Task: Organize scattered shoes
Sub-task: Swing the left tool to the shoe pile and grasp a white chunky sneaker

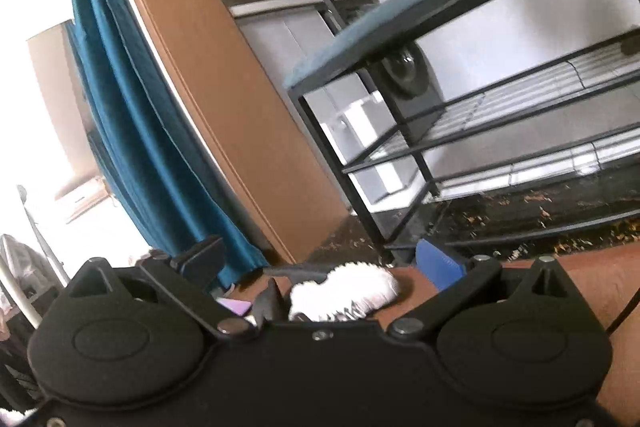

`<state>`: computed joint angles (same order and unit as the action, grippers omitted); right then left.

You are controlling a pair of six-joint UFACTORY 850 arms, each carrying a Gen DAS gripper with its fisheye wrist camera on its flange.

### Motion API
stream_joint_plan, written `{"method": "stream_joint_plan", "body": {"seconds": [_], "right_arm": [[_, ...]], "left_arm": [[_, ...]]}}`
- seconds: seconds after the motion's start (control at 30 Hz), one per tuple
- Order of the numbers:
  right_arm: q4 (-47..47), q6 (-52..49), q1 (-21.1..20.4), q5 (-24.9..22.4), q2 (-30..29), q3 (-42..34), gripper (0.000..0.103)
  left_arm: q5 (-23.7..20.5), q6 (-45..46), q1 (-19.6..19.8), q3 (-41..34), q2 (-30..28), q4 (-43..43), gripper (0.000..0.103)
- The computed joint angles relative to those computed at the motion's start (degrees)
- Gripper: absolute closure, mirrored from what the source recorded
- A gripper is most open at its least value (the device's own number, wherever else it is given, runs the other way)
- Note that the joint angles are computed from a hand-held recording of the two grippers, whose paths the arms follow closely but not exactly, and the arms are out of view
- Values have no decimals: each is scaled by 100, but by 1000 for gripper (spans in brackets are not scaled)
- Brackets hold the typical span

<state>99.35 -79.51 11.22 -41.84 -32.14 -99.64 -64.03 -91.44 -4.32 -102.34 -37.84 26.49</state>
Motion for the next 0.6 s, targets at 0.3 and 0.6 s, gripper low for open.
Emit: {"method": "stream_joint_plan", "body": {"seconds": [0.3,0.6], "right_arm": [[142,-230,83,183,67,259,0],[371,-334,44,222,48,342,0]], "left_arm": [[623,-757,-40,553,302,70,0],[1550,-1140,-90,1371,804,587,15]]}}
